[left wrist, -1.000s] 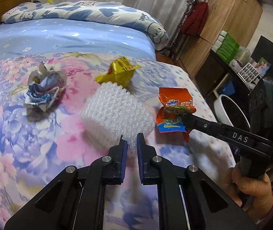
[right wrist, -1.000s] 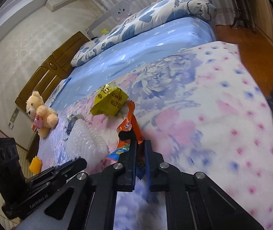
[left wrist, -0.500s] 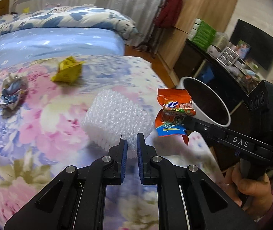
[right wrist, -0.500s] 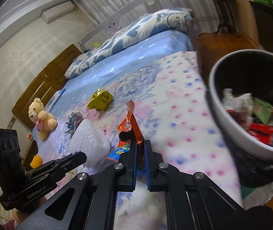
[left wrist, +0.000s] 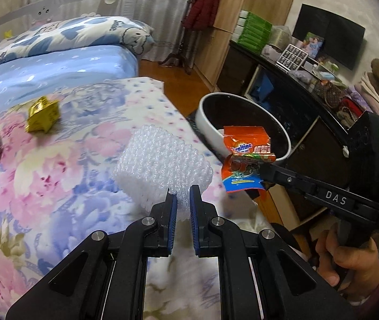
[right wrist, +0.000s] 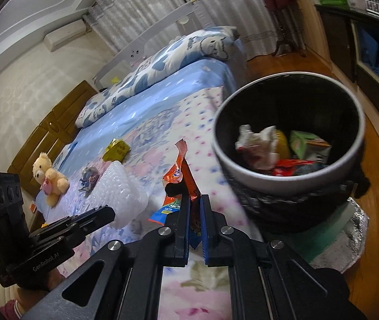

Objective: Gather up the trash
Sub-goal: 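Carry the foam block and snack wrapper over the bin and open both tools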

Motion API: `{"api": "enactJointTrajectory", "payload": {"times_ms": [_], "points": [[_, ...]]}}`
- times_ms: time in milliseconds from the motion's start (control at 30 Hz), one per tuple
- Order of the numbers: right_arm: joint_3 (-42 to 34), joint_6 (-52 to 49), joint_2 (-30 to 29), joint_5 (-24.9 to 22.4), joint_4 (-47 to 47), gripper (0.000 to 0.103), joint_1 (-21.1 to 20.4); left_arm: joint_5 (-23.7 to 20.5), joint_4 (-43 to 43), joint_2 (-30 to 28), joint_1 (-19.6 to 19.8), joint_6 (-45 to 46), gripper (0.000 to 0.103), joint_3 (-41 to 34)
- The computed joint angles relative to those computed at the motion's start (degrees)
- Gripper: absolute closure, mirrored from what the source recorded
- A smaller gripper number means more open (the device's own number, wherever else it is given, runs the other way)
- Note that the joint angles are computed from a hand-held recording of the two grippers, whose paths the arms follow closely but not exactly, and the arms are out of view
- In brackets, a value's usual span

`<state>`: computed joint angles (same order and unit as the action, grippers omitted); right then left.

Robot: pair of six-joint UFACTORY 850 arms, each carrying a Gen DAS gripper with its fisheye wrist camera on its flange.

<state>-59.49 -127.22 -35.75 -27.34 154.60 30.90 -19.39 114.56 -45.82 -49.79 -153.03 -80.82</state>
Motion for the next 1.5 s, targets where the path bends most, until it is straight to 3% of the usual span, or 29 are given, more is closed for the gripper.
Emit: {"api": "enactJointTrajectory", "payload": {"times_ms": [667, 1500], "points": [[5.68, -6.28, 4.2, -2.51, 7.64, 0.096, -4.83, 3.84, -21.23, -7.65, -1.26, 27.51, 0.094, -14.8], [3.03, -6.31, 2.9, -1.25, 6.53, 0.096, -7.97, 2.71, -49.57, -16.28, -0.7, 60.06, 0.094, -31.44]]}}
